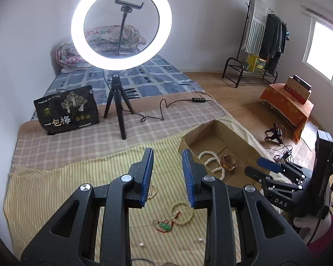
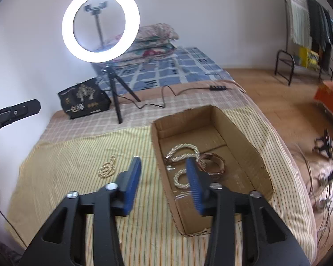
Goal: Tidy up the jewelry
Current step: 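Open both tools in the box and withdraw them toward the remaining jewelry, then grasp the blue bangle with the left tool while the right tool grasps the pale beaded bracelet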
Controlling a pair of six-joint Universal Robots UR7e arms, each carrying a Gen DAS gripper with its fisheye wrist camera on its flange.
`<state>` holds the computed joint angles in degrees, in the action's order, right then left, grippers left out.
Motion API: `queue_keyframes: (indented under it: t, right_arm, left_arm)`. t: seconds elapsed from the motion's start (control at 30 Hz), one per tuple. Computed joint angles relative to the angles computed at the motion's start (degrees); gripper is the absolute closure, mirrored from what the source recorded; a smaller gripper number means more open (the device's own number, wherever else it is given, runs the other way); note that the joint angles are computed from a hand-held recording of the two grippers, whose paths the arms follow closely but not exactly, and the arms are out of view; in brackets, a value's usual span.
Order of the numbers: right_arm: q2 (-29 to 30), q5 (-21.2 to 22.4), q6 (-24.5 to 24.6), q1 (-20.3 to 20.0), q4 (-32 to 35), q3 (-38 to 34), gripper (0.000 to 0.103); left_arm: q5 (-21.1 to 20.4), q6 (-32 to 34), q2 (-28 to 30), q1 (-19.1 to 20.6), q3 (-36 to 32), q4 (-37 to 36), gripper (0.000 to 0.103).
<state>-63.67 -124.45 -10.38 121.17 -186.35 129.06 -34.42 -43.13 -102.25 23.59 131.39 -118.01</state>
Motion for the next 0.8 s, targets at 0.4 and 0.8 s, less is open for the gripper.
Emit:
queue_keyframes:
  t: [0.4,0.8]
  right_arm:
    - [3.2,2.5,1.6,0.7,9.7,-1.7,0.052]
    - [5.2,6.0,10.3,-3.1,22.2,-3.2,0.047]
  left_arm:
    - [-4.6,-23.2,-19.8,-5.8,2.8,35.6,0.077]
    - [-16.7,-22.7,-27.7,-1.8,8.4,35.5,0.077]
